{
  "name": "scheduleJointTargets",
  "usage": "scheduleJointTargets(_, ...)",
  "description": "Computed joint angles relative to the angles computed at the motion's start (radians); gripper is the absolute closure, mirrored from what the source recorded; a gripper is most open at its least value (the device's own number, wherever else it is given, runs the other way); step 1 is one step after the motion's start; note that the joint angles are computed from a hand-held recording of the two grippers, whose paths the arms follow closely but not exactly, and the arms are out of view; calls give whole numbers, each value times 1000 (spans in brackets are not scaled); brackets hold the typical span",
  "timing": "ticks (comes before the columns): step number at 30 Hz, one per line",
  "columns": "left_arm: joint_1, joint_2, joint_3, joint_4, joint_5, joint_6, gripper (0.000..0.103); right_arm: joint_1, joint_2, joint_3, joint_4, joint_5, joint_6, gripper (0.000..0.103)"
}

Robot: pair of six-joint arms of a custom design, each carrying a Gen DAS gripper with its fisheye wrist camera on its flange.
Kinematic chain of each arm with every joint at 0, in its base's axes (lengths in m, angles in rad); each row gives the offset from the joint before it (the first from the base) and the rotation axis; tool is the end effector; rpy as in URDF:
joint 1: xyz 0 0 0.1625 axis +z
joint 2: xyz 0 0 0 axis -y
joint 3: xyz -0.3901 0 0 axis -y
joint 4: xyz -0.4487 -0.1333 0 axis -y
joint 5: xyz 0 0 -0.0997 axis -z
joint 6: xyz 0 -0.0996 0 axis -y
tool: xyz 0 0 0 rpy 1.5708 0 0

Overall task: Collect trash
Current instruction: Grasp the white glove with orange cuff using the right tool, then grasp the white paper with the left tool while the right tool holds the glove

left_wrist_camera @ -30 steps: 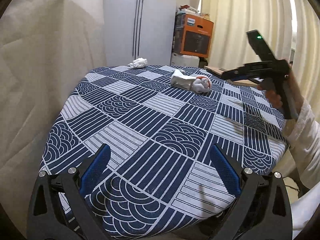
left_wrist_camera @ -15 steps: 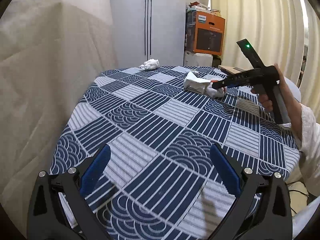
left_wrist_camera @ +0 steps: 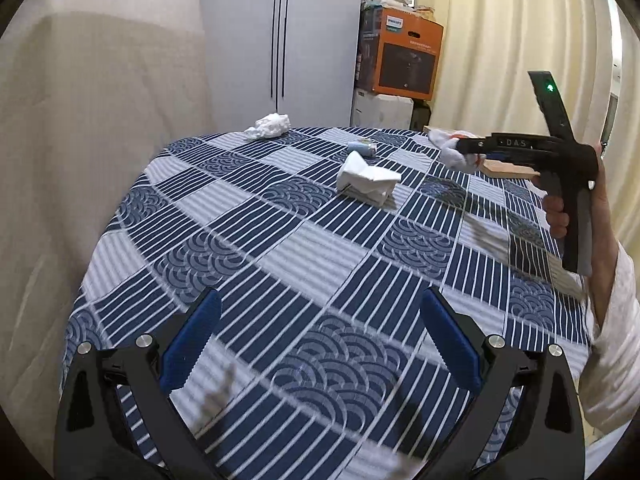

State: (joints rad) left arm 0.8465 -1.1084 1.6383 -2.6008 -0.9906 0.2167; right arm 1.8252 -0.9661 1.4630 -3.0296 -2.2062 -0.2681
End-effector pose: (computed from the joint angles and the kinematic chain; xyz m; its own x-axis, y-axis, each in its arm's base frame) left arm -0.3156 -0.6403 0.2595 -0.6568 0.4903 -0.5729 0.7400 0.5650 -0.3649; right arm 0.2578 -0.6965 0.3055 -0.8311 0.1124 0.5446 -0.3776 0.6049 -0.7011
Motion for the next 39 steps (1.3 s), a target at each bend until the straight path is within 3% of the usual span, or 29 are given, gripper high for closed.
scheduleJointTargets(3, 4, 43, -55, 34, -9, -13, 6, -17, -23, 6, 14, 4, 51, 59)
scheduleJointTargets(12, -1, 185, -228, 111, -12, 31, 6, -33, -48, 19, 0, 12, 60, 59)
scheduleJointTargets(16, 2, 263, -325, 149, -33, 63, 6, -52, -65, 24, 50, 81, 98, 59)
scheduleJointTargets(27, 20, 447, -534, 196, -14, 137, 6, -86, -93, 32, 91, 141, 176, 59)
scheduleJointTargets(34, 29, 528, -627, 259, 6, 146, 6, -83, -81, 20, 110, 132, 159, 59)
scheduleJointTargets(37, 31, 530, -631, 229, -9, 140, 6, -82, -78, 18, 118, 135, 151, 59)
scheduleJointTargets(38, 30, 534, -634, 220, 1, 147, 10, -81, -75, 15, 120, 132, 147, 59)
scheduleJointTargets(39, 30, 539, -641, 226, 7, 149, 21, -81, -73, 13, 124, 130, 144, 59)
